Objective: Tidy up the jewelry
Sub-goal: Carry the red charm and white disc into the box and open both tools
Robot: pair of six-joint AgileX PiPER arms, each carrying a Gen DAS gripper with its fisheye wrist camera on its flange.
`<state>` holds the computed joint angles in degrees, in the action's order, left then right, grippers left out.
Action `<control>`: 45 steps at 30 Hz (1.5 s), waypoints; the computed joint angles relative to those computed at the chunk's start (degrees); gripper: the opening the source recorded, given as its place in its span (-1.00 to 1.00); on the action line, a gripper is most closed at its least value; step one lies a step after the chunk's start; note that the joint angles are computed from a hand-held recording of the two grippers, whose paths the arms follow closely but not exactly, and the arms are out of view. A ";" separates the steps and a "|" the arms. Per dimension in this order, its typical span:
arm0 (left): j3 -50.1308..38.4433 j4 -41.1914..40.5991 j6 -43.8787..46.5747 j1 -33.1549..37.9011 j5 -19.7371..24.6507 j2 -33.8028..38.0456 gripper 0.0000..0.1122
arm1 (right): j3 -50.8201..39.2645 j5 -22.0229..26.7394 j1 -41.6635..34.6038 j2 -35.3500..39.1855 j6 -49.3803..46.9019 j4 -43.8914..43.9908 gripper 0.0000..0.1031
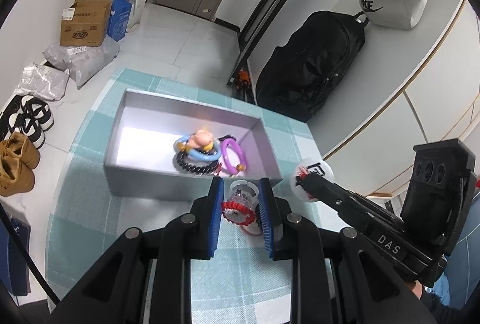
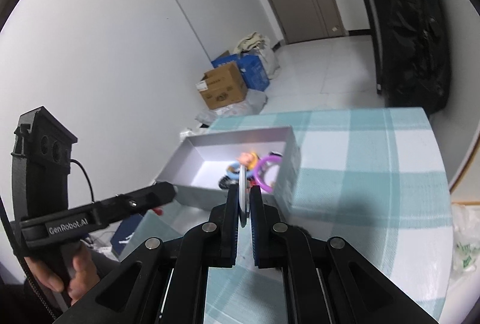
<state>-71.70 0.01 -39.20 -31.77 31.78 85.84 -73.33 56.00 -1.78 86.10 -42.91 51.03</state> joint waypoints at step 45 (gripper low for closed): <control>-15.89 -7.05 8.99 7.88 5.23 14.38 -0.66 | -27.92 7.70 5.32 24.39 3.06 -0.06 -0.82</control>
